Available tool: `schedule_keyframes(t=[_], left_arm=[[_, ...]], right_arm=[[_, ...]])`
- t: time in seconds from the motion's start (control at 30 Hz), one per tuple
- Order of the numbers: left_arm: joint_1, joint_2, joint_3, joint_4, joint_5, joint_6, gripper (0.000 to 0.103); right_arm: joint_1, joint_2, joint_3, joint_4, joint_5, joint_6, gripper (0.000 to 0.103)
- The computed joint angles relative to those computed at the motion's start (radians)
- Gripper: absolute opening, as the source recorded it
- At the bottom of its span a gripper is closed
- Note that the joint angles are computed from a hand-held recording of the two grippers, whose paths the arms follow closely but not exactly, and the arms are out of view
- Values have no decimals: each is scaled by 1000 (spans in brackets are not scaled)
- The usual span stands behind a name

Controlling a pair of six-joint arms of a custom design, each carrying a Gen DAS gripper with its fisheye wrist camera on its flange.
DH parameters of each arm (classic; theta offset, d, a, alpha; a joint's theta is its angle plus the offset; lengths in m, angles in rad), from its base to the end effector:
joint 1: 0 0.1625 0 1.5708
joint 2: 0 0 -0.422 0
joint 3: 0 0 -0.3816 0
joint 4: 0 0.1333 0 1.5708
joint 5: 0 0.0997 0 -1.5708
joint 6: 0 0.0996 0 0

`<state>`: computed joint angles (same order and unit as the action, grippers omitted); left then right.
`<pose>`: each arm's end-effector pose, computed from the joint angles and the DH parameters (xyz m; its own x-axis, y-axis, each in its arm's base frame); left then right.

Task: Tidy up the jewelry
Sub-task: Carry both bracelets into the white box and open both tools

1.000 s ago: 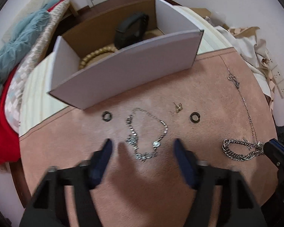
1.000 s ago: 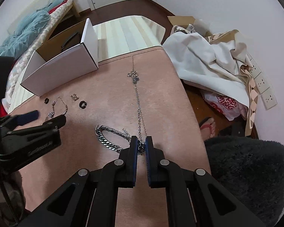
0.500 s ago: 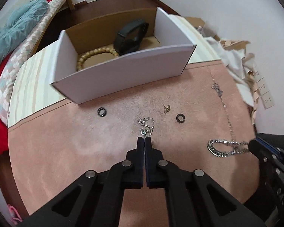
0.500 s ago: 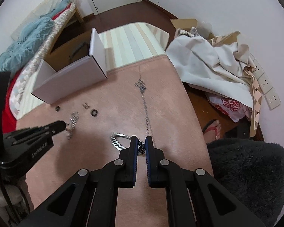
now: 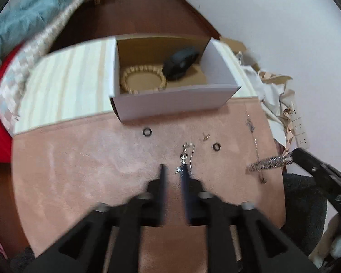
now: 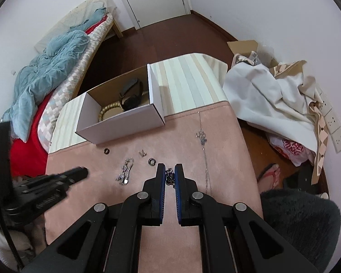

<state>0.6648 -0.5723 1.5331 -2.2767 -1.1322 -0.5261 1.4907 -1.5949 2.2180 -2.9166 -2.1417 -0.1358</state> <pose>-0.4010 -0.5374 -0.0341 -0.7926 0.3735 -0.4820 0.4205 0.9072 0.0117 0.0448 -0.4349 0.3648 -0.8108 0.3185 0.4911 -0.0502 0.7981 -0.6005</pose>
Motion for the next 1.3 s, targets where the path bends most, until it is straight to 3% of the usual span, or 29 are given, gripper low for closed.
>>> schedule_keyframes(t=[0.03, 0.1, 0.27, 0.3, 0.33, 0.4, 0.6, 0.97, 1.3], left_arm=[[6, 13, -7, -8, -10, -10, 48], [15, 37, -14, -28, -27, -8, 48], [-4, 126, -81, 38, 26, 52, 46], [-10, 138, -91, 54, 37, 60, 37], [-17, 150, -99, 75, 46, 73, 18], [-31, 159, -98, 73, 59, 113, 9], [-13, 133, -91, 66, -15, 70, 8], [-31, -13, -42, -40, -6, 61, 8], [22, 4, -218, -28, -21, 100, 8]], right_arm=[[-2, 3, -3, -2, -1, 0, 8], [-6, 12, -4, -9, -5, 2, 8], [-27, 23, 1, -11, -8, 7, 8], [-31, 23, 3, -11, -9, 9, 8], [-34, 22, 5, -9, -10, 11, 8], [-37, 19, 7, -11, -12, 12, 8], [-40, 7, 0, -2, -1, 21, 8], [7, -31, -57, 67, 73, 45, 8], [88, 113, -263, 85, 104, -54, 8]])
